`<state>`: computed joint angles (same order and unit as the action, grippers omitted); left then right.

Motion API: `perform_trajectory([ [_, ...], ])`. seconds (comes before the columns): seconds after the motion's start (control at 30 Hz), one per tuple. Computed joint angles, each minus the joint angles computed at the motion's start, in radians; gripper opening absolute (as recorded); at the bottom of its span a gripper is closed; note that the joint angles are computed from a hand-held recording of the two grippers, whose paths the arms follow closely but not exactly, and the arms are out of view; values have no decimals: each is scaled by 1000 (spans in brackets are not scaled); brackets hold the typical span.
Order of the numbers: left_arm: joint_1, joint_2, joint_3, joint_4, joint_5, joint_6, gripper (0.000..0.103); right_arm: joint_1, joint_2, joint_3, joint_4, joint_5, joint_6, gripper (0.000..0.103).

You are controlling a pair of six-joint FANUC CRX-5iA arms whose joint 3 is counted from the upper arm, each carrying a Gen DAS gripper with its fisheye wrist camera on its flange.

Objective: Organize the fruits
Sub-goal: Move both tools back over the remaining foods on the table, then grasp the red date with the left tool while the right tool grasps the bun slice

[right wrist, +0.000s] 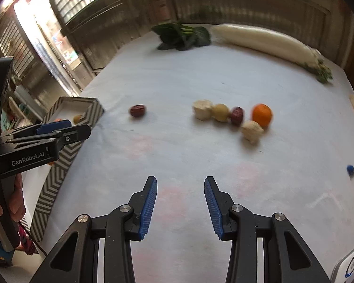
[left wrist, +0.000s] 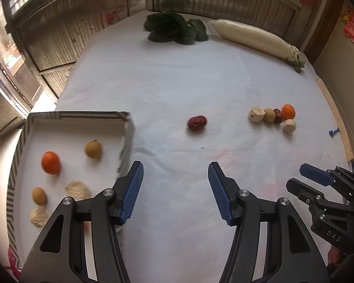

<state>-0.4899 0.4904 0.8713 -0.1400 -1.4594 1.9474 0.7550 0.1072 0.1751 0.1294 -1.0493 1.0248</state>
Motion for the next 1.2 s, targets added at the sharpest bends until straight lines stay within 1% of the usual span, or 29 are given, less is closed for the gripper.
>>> perform_trajectory([
  [0.2,-4,70,93,15,-48,-9,57,-41,20,24,-68,8,40,40],
  [0.47,0,139,199,9,-100,-8,57,-96,113,134,-159,7,132,40],
  [0.63,9,174,247,14,-125,2,57,-128,181,218,-211,-17,201,40],
  [0.83,13,242,348,18,-168,6,57,-158,226,274,-229,-19,233,40],
  [1.0,15,327,481,26,-225,-8,57,-157,255,309,-208,-21,247,40],
  [1.13,16,397,597,29,-274,-26,57,-137,267,299,-141,12,228,40],
  [1.2,17,426,646,26,-290,-34,57,-129,270,297,-117,14,225,40],
])
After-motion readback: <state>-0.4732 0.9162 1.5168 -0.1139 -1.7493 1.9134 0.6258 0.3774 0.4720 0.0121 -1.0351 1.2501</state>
